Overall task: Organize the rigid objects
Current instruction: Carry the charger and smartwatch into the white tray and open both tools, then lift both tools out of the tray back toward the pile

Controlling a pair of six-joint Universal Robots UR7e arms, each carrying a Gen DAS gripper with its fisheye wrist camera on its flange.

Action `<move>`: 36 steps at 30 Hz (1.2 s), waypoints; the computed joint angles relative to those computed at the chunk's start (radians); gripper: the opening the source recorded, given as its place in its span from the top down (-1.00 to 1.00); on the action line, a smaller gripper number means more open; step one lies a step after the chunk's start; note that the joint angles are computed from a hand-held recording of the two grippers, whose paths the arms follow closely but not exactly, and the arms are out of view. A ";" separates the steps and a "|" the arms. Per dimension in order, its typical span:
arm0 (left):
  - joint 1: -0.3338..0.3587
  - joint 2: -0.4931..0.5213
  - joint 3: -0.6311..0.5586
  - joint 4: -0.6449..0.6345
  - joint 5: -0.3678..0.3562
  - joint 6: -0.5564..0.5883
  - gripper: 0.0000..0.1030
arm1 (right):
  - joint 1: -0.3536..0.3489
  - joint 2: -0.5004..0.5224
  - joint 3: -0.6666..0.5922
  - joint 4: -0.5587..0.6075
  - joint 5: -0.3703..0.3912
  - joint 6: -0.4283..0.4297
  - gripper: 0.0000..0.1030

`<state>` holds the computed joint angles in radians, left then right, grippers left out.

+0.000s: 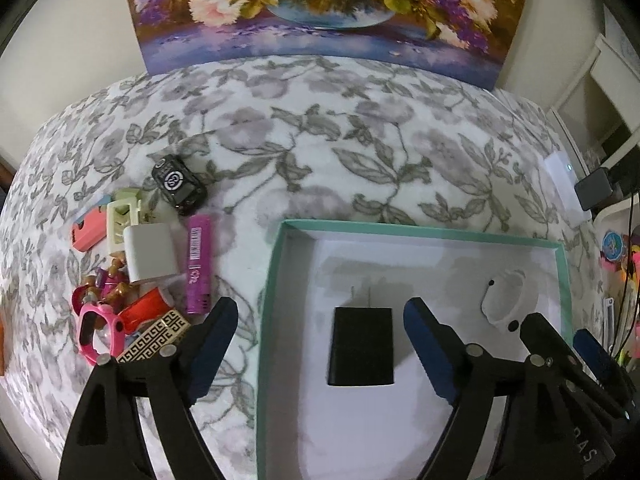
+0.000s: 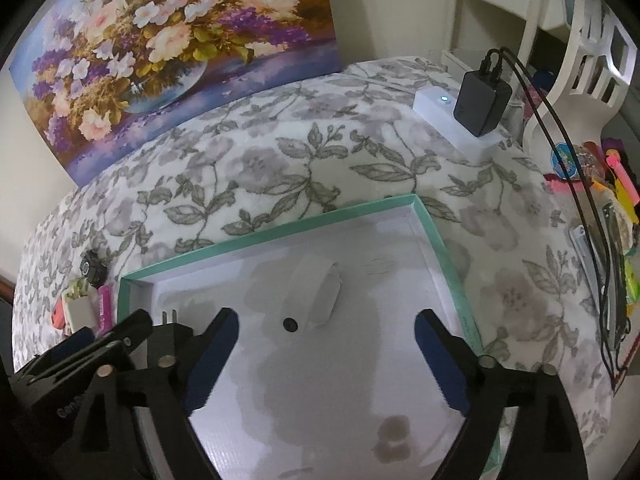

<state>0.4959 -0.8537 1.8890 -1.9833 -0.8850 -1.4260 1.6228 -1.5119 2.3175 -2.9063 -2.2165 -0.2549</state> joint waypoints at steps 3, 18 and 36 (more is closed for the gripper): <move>0.000 -0.010 0.012 0.003 0.004 -0.019 -0.66 | 0.001 0.004 -0.001 0.004 -0.005 -0.002 -0.93; -0.012 -0.091 0.111 -0.017 0.059 -0.098 -0.93 | 0.021 0.013 0.014 -0.046 -0.017 -0.014 -1.00; -0.083 -0.268 0.164 0.421 0.142 -0.397 -0.93 | 0.080 0.049 0.043 -0.141 0.013 -0.021 -1.00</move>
<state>0.4126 -1.1221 2.0525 -1.5625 -0.7431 -1.8225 1.7023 -1.4631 2.3605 -3.0470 -2.2032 -0.2756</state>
